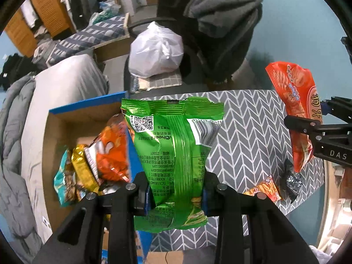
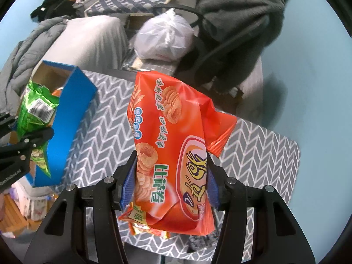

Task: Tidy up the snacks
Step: 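Carry the cracker bag and green packet into the box and open both tools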

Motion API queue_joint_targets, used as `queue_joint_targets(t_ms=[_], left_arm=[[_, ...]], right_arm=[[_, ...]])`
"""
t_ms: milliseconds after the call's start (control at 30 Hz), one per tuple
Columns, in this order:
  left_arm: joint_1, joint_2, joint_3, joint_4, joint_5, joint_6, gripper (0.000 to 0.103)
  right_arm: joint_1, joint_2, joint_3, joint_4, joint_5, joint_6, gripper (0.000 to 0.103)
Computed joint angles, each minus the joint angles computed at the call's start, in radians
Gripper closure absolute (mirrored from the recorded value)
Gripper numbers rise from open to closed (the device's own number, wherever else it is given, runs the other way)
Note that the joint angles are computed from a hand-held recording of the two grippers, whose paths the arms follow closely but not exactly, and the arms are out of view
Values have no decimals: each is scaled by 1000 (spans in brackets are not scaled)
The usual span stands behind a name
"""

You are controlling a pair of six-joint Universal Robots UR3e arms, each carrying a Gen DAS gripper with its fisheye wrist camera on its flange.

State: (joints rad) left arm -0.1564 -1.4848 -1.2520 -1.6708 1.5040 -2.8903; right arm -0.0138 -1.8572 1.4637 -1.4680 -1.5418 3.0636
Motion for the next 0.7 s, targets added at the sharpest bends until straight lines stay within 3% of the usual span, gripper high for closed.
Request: queue_joint_targets(t_ms=[433,700], left_arm=[[258,148,-61,-85,-53,122,69],[454,234,-125,-125,-78,238,69]], right_arm=[[238,231,-213,-39,-2,117,49],[384,471,-471,-40,4,172,49]])
